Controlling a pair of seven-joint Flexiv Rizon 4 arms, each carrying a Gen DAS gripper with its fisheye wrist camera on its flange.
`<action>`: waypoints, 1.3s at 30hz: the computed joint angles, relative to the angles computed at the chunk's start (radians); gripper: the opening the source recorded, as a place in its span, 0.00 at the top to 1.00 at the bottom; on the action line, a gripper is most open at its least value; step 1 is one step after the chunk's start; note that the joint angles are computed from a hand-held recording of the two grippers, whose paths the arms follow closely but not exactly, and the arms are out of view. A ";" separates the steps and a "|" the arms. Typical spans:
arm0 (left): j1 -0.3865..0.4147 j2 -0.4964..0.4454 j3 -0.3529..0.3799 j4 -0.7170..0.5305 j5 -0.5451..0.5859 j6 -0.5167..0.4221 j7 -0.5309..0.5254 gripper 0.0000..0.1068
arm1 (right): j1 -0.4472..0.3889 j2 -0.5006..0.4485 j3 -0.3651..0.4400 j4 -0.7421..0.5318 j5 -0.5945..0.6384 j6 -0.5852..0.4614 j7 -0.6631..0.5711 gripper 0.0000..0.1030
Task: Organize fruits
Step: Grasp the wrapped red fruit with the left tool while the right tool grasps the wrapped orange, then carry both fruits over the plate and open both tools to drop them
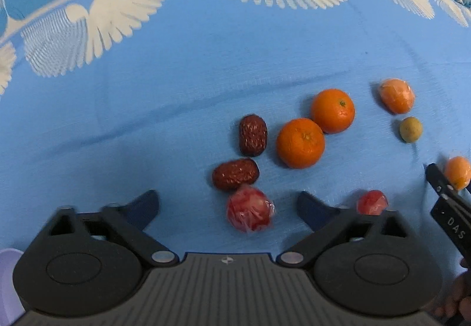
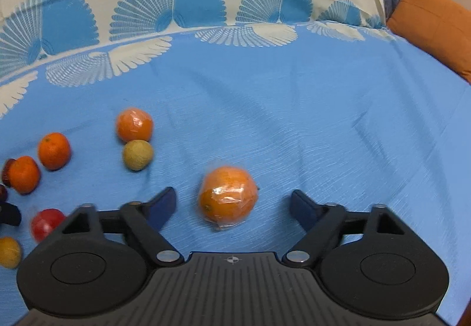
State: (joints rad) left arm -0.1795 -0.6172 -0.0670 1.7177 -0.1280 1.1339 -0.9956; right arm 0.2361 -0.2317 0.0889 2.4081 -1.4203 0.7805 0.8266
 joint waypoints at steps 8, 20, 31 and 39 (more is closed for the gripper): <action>0.116 0.128 -0.136 0.181 -0.113 0.146 0.254 0.70 | 0.025 0.036 0.020 0.014 -0.020 -0.100 0.040 0.63; 0.258 0.540 -0.090 0.473 -0.482 0.032 0.543 0.70 | 0.182 0.290 0.196 0.065 0.184 -0.224 -0.050 0.63; 0.272 0.761 0.214 0.583 -0.401 -0.117 0.525 0.70 | 0.329 0.264 0.253 -0.101 0.106 -0.038 -0.146 0.63; 0.326 0.845 0.297 0.637 -0.390 -0.120 0.548 0.70 | 0.436 0.173 0.264 -0.233 0.094 -0.047 -0.296 0.63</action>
